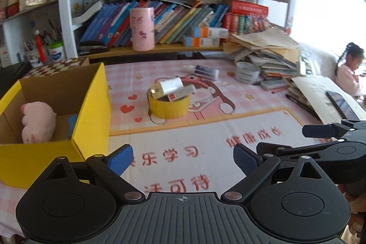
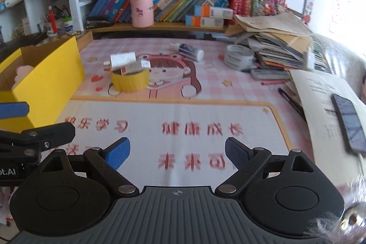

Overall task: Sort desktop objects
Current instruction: 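Move both tools toward the yellow tape roll with small boxes, then close the left tool on the white charger while the right tool grasps the white staples box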

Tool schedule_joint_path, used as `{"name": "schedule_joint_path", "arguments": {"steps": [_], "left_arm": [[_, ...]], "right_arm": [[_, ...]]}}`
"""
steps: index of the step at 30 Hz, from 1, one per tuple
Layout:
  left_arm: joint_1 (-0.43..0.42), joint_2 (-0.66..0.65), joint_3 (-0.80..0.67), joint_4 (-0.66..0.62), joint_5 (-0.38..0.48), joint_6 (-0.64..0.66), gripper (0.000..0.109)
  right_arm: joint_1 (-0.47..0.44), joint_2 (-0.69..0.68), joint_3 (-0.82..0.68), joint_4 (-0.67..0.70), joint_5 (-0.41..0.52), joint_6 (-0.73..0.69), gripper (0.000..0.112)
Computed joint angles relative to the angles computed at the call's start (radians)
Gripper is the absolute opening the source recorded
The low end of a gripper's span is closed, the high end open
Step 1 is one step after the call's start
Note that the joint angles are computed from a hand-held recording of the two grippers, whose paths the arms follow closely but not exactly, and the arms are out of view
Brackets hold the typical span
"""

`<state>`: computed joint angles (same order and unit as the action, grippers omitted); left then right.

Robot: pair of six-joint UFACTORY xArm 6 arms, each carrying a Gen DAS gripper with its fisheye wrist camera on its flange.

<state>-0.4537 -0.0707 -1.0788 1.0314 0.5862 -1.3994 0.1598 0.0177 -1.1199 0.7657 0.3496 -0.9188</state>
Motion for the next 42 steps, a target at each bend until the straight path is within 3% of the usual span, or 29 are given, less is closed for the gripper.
{"name": "schedule_joint_path", "arguments": {"steps": [10,21,26,30,36,42], "left_arm": [[0.042,0.166,-0.224,-0.012,0.057,-0.022,0.097],[0.148,0.413,-0.512,-0.237,0.053,0.186,0.094],[0.172,0.532,-0.649,-0.330,0.099,0.269,0.090],[0.183,0.607,-0.739,-0.402,0.146,0.319,0.083],[0.189,0.651,-0.791,-0.433,0.159,0.330,0.072],[0.211,0.607,-0.714,-0.463,0.067,0.333,0.070]], "right_arm": [[-0.034,0.227,-0.304,0.086,0.146,-0.108,0.089],[-0.031,0.476,-0.623,0.218,0.306,-0.293,0.077],[-0.022,0.598,-0.784,0.180,0.376,-0.271,0.062],[-0.014,0.681,-0.896,0.142,0.414,-0.227,0.061],[-0.010,0.742,-0.983,0.141,0.473,-0.214,0.057],[-0.005,0.794,-1.065,0.134,0.516,-0.186,0.052]]}}
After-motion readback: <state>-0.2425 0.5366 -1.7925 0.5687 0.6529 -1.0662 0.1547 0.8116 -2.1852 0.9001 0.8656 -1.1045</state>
